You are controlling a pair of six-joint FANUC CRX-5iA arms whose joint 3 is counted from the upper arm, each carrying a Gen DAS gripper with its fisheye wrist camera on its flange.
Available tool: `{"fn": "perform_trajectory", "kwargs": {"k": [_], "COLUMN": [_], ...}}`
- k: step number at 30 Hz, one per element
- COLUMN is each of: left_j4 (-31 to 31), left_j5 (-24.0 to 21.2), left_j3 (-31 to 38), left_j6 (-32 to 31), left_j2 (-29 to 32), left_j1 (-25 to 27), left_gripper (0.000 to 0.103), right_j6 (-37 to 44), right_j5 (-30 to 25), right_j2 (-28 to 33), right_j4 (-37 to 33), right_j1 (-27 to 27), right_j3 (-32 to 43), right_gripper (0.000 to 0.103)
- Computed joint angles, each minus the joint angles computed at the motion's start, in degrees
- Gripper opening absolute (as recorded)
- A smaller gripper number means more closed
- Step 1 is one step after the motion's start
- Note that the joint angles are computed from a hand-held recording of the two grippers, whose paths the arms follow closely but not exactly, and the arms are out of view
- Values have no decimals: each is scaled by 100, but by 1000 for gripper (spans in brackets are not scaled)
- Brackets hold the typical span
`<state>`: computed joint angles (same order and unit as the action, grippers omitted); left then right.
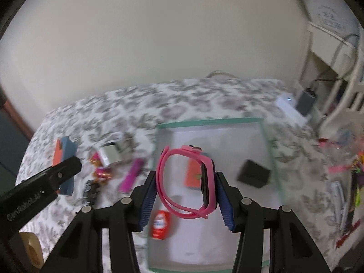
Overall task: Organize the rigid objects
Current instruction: 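Lift the pink band and orange-blue toy and carry both over the tray, then lower the band and toy into the tray and open both grippers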
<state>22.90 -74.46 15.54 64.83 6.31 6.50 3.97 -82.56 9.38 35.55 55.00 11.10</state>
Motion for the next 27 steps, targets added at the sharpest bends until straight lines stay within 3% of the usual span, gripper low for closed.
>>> {"fn": "perform_trajectory", "kwargs": {"k": [3, 9, 14, 27], "left_j4": [-20, -101, -69, -275], "left_j5": [13, 120, -62, -44], "left_j3": [-57, -256, -354, -421], "left_j6": [47, -46, 5, 0], "left_j2": [-3, 60, 286, 411], "left_j1": [-240, -646, -762, -938], "left_gripper": [44, 44, 44, 44], "right_j6": [-150, -424, -446, -145], "right_j5": [-198, -62, 97, 91], "right_j2": [-175, -522, -591, -417], "right_j4": [11, -256, -613, -978], "right_j1": [-61, -256, -372, -495], "right_j3": [-262, -817, -1039, -1036], "right_gripper": [53, 53, 53, 53]}}
